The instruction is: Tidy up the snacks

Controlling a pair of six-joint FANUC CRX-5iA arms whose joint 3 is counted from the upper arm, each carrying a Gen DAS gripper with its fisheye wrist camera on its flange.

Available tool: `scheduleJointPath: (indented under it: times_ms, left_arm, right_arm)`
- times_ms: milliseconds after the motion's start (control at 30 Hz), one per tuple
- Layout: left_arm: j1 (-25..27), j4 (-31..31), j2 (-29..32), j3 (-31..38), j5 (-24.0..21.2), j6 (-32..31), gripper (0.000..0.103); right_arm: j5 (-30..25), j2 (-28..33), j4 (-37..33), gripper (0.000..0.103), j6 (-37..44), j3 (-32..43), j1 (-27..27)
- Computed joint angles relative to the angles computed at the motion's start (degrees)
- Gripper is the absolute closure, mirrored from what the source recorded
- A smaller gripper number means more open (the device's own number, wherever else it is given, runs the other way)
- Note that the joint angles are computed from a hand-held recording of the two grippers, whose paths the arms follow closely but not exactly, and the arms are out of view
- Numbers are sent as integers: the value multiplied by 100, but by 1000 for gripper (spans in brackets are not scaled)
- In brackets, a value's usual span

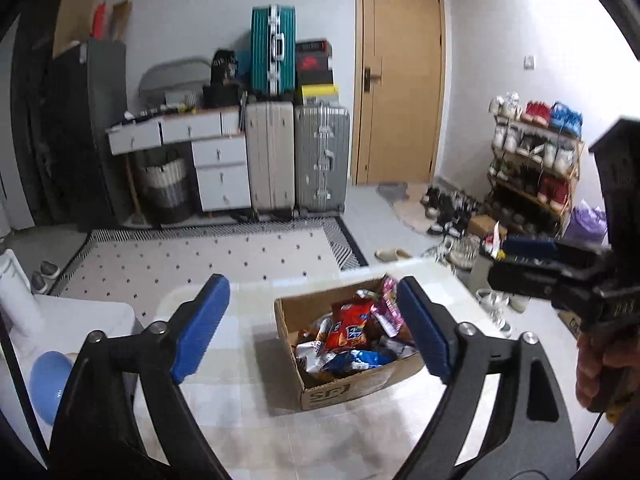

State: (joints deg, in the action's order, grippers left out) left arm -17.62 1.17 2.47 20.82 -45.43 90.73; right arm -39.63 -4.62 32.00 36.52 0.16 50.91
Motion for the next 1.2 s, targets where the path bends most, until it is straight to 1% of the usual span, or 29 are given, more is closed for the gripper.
scheduleJointPath:
  times_ms: [33,67,100,133,200,267,333,367,467,500,533,567,600,633,667,700,733,767,800,833,900,933,967,1000,1067,1100,1167,1200]
  left_arm:
    - [0,-19,-143,-58,-2,1,6]
    - [-16,-92,-311,-132,1,32,0]
    - [-41,-205,-531,-267,76,132,1]
    - [-37,-206,-716,-379,101,130,0]
    - [-7,-101,-1097,-669,166,24,1]
    - [-98,-450,-1452,-836,139,296,1]
    - [-117,-499,-1817,-1144,225,366,1]
    - [-140,-566,-1998,-1286,241,431,1]
    - [-334,-1176,-2490,-1622,200,878,1]
    - [-486,-1608,-2684,-1720,153,1255,1]
    - [-665,-2089,-2890,-1833,122,1709,1]
    - [-736,-2270,-3085,-1993,123,1863,1]
    - [-734,-2299,-3237,-2146,151,1875,1]
    - [-843,-2578,-3340,-2222,109,2098,1]
    - [-1069,-2966,-3466,-2291,-26,2361,1]
    - [-1118,-3053,-3579,-2428,-9,2392,1]
    - [-1174,-3171,-3654,-2536,-4,2480,1]
    - [-1429,-3529,-3739,-2619,-138,2741,1]
    - [-1591,-3751,-3781,-2707,-206,2909,0]
    - [-1617,-3800,-3793,-2802,-168,2988,0]
    - [-1480,-3587,-3864,-3101,17,3045,1]
    - [-1251,-3236,-3919,-3297,153,2880,0]
    - [-1041,-2902,-3938,-3478,266,2731,1]
    - [-905,-2718,-3949,-3681,383,2747,1]
    - [-855,-2697,-3935,-3901,520,2861,1]
    - [-897,-2825,-3849,-3941,553,3012,1]
    - [-907,-2784,-3660,-4054,579,2920,1]
    - [-963,-2896,-3491,-4034,576,2991,1]
  right_arm:
    - [49,-151,285,3,-261,-207,102]
    - [64,-307,591,2,-519,-414,212]
    - [91,-478,934,2,-770,-643,333]
    - [125,-632,1226,2,-965,-846,444]
    - [184,-972,2061,1,-1580,-1356,648]
    - [93,-1251,2880,1,-2202,-1806,852]
    - [38,-1561,3836,1,-2921,-2348,1051]
    - [0,-1673,4193,1,-3151,-2564,1120]
    - [-381,-1878,4981,1,-3564,-3066,1464]
    - [-527,-1937,5266,1,-3700,-3240,1578]
    - [-789,-1965,5579,1,-3850,-3421,1731]
    - [-958,-1944,5722,1,-3924,-3510,1832]
    - [-1164,-1934,5828,1,-3955,-3619,1974]
    - [-1300,-1906,5928,1,-4049,-3702,2039]
    - [-1474,-1894,6010,1,-4181,-3795,2125]
    - [-1575,-1898,6089,1,-4361,-3905,2174]
    - [-1562,-1897,6189,1,-4565,-4001,2138]
    - [-1590,-1899,6260,1,-4752,-4084,2123]
    - [-1652,-1901,6358,1,-4966,-4194,2101]
    - [-1686,-1884,6468,1,-5132,-4277,2036]
    - [-2008,-1792,6556,1,-5475,-4444,2027]
    - [-1987,-1783,6602,1,-5626,-4524,1939]
    - [-1855,-1801,6678,1,-5847,-4642,1773]
    - [-1806,-1798,6680,1,-6003,-4711,1696]
    - [-1644,-1778,6715,1,-6340,-4858,1462]
    - [-1582,-1767,6773,1,-6491,-4920,1356]
    - [-1384,-1709,6948,1,-6776,-5021,1048]
    - [-1301,-1684,6977,1,-6853,-5052,947]
